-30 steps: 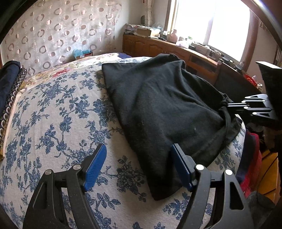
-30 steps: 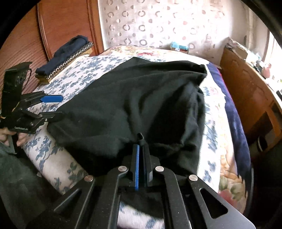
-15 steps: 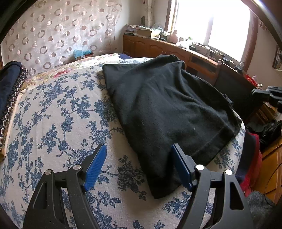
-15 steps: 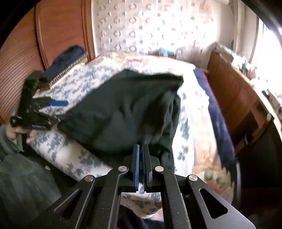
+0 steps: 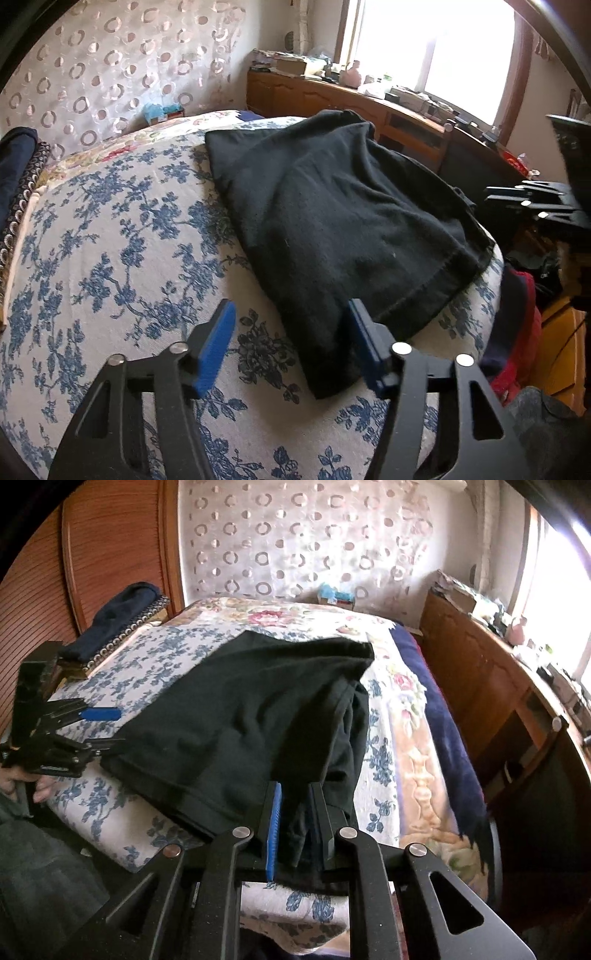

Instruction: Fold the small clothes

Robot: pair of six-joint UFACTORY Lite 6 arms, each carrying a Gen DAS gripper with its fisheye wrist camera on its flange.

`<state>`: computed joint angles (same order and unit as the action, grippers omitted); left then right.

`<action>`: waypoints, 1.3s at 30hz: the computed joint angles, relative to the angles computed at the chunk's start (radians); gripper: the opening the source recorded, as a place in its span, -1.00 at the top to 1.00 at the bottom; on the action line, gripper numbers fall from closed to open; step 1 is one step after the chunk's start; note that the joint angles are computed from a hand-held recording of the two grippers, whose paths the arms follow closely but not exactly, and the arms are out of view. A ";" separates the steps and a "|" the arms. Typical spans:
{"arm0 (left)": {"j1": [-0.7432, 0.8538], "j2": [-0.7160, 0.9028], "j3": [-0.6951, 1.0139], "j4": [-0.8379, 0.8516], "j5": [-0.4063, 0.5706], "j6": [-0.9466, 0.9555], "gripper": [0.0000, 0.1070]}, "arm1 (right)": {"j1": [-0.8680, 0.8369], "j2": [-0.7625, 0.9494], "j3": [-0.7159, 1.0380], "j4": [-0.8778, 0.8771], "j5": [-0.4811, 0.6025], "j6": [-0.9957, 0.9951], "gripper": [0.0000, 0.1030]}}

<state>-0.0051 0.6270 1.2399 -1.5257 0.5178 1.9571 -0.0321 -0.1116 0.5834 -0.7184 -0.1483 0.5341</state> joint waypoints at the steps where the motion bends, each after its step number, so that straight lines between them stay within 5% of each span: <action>1: 0.001 0.002 0.001 0.010 0.001 -0.007 -0.09 | -0.001 0.031 0.015 0.045 -0.003 -0.043 0.49; 3: 0.003 0.001 -0.002 0.014 0.000 -0.009 -0.08 | 0.000 0.090 0.033 0.216 -0.020 -0.196 0.09; 9: 0.007 0.005 0.004 0.046 0.001 -0.043 -0.08 | -0.031 0.255 0.097 0.398 -0.059 -0.350 -0.03; 17: -0.004 0.016 0.016 0.060 -0.019 -0.056 -0.08 | -0.119 0.356 0.136 0.020 -0.125 0.025 -0.18; 21: -0.005 0.017 0.017 0.060 -0.019 -0.053 -0.07 | -0.122 0.352 0.130 -0.032 -0.143 0.063 -0.18; 29: -0.008 0.022 0.023 0.075 0.002 -0.058 0.24 | -0.141 0.334 0.102 -0.213 -0.213 0.184 0.75; 35: -0.014 0.019 0.031 0.112 0.035 -0.090 0.79 | -0.200 0.311 0.052 -0.208 -0.333 0.145 0.82; 39: -0.001 -0.016 0.034 0.087 0.077 -0.091 0.85 | -0.253 0.254 0.008 -0.211 -0.433 0.148 0.84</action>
<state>-0.0057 0.6107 1.2743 -1.4386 0.5944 1.8659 -0.2853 0.1419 0.5912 -0.9295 -0.5809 0.6820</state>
